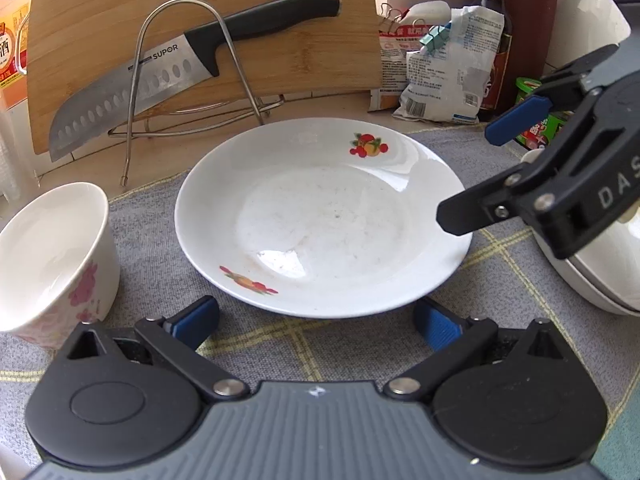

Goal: Organize plates and bowls
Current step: 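Close the right gripper on the flower plate rim while the left gripper grasps the opposite rim, then lift the flower plate with both grippers and carry it toward the plate stack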

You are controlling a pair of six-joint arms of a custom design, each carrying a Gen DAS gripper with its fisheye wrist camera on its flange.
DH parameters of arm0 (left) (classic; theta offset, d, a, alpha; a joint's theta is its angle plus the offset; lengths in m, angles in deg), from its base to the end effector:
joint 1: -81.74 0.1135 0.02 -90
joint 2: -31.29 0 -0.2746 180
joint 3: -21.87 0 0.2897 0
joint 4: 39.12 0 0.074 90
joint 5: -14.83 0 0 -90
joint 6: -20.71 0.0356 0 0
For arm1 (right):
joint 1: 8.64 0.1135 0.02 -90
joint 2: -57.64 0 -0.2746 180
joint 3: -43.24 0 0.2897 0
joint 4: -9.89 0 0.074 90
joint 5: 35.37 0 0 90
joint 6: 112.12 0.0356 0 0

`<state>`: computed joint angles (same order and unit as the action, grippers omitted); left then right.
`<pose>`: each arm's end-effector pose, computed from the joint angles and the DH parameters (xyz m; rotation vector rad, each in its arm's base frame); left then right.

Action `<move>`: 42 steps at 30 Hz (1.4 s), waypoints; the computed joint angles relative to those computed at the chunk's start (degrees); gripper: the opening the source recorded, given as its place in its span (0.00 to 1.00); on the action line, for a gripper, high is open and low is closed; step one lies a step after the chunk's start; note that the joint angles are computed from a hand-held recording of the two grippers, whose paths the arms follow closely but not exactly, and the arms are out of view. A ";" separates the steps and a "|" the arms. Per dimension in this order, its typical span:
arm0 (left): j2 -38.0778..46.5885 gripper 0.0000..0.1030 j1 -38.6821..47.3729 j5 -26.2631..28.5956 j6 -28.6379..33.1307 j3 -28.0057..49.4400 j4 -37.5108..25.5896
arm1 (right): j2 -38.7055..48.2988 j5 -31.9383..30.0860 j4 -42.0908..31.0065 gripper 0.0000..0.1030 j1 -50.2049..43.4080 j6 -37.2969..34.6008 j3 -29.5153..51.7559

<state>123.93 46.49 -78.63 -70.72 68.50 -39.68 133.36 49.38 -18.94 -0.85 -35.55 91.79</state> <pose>0.2537 -0.1767 0.0998 0.6688 2.2989 -0.2314 0.2683 0.0400 0.1566 -0.5034 2.4936 0.0782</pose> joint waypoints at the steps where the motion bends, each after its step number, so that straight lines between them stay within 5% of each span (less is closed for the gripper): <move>1: 0.13 1.00 -0.05 -0.15 -0.18 0.13 0.05 | 2.37 -0.18 0.19 1.00 -0.12 -0.19 1.49; 17: 1.21 1.00 -0.20 -1.18 -1.33 -0.05 2.83 | 23.96 -5.52 -6.16 1.00 -0.19 -1.20 18.41; 42: 0.76 1.00 0.46 0.30 0.35 -0.81 3.82 | 24.27 -9.76 -4.93 1.00 -1.95 -4.88 18.41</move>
<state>124.69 46.94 -78.33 -70.37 67.70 -35.86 157.63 39.63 -23.87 -2.80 -40.43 110.20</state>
